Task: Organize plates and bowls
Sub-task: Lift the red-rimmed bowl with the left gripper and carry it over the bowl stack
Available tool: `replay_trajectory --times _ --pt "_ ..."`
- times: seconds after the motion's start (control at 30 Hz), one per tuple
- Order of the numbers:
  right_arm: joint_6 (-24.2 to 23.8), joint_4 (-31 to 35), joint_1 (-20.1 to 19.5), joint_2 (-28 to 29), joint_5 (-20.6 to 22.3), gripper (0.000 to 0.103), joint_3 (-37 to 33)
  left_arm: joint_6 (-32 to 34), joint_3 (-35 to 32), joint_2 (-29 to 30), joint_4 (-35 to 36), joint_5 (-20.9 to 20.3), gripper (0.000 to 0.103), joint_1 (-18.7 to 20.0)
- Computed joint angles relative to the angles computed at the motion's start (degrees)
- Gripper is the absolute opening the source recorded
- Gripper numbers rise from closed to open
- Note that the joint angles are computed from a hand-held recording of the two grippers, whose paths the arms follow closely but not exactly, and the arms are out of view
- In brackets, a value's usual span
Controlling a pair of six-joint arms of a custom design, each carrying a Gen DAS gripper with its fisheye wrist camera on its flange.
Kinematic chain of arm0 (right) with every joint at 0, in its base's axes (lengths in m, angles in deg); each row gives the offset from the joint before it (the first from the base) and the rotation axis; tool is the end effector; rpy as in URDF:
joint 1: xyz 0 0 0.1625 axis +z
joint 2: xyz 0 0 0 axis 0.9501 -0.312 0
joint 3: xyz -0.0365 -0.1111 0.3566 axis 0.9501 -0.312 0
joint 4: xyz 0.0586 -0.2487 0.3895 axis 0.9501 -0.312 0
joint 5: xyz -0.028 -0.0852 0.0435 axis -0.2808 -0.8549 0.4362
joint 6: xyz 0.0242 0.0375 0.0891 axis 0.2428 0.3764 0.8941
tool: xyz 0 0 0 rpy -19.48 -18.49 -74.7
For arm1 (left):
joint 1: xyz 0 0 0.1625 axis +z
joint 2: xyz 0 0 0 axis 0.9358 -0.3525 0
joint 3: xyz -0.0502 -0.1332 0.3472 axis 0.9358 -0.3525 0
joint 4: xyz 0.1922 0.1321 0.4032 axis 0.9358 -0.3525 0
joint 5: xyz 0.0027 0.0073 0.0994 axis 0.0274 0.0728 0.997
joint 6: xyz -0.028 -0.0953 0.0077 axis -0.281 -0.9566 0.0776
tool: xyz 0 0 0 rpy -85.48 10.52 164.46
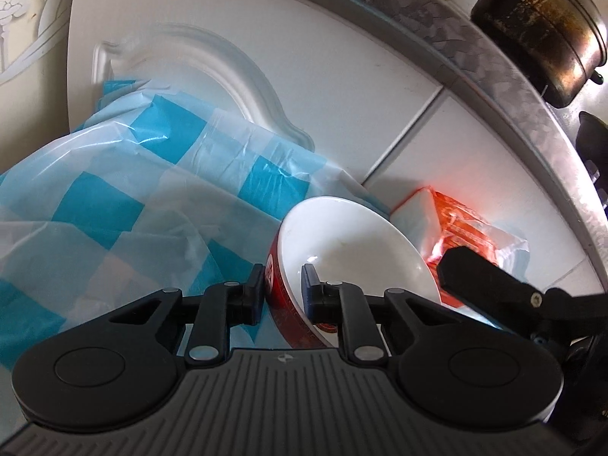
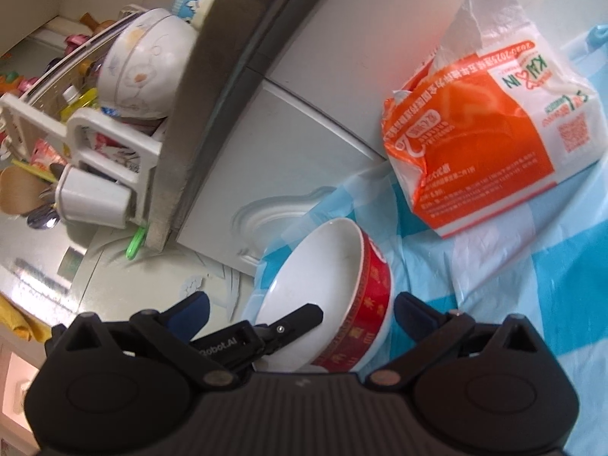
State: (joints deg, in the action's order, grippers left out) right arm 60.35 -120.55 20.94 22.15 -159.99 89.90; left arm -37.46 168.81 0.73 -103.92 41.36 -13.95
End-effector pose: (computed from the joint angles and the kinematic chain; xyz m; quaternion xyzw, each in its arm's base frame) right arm 0.1881 -0.6506 0.0767 -0.0400 0.9485 -0.2883 0.1248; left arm -0.1321 -0.5516 0.1332 -0.0339 0.8973 -0.3886 0.2064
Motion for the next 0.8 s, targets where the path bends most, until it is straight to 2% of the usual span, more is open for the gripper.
replay_trajectory --times 0.2,0.47,0.7,0.8 --pt "-1.18 0.09 0.16 -3.95 -0.37 0.103 3.58 -3.8 2.56 -2.34 1.77 0.2 0.017 -2.58" --pt "-2.4 0.93 0.7 -10.17 0.45 0.103 8.72 -9.21 6.51 -7.1 6.79 2.94 0.017 -8.81" --pt "-4.97 4.07 1.25 -17.11 1.66 0.103 13.58 -16.42 10.91 -12.78 12.73 5.13 0.017 -15.02" --pt "-5.15 6.0 1.46 -20.23 2.12 0.103 15.59 -21.8 12.92 -16.06 17.07 5.77 0.017 -17.81"
